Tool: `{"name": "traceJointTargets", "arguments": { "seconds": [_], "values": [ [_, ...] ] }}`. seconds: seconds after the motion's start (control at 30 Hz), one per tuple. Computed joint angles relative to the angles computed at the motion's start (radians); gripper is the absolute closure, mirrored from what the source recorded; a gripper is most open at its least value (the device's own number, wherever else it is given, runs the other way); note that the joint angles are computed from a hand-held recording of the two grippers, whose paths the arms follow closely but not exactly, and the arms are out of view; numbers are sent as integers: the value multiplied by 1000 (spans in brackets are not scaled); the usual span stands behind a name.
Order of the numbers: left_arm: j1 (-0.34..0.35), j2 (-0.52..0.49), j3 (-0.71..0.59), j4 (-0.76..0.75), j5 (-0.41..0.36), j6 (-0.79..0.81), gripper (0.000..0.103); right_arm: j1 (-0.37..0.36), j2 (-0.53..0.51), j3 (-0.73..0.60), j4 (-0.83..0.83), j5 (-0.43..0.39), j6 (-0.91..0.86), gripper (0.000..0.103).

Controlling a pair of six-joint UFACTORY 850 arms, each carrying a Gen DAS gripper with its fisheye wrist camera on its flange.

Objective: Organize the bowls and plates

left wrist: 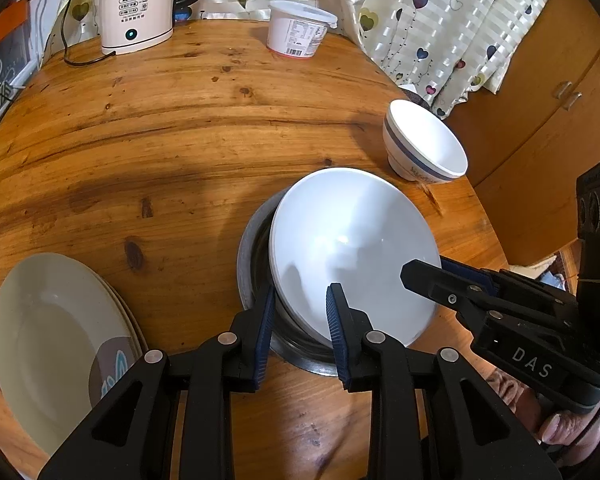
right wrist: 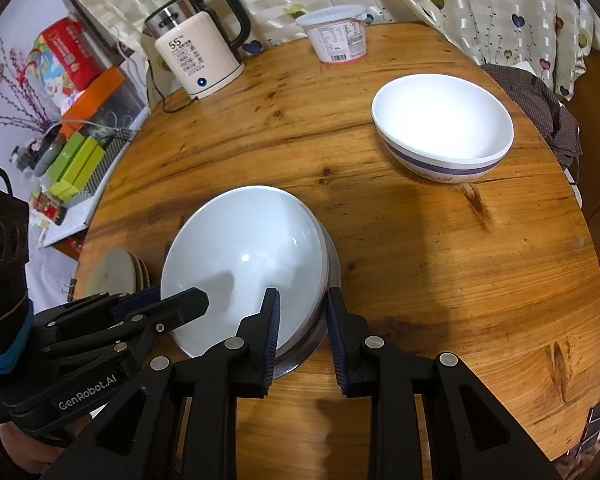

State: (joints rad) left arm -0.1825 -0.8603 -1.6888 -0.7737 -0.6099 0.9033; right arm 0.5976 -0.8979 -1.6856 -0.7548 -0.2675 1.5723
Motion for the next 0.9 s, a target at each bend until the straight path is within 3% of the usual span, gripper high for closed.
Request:
{"name": "traceJointTargets", "arguments": {
  "seconds": [0.47,0.7,0.9],
  "values": [
    [8,16,19,-41,32,32,75,5,-5,-15,-28,-10,13,78],
    [25,25,26,-119,31,90,75,8,16,8,-157,-9,140,78],
    [41,27,22,-152,24,111,75,4,62,80,-365,16,364,78]
  ]
}}
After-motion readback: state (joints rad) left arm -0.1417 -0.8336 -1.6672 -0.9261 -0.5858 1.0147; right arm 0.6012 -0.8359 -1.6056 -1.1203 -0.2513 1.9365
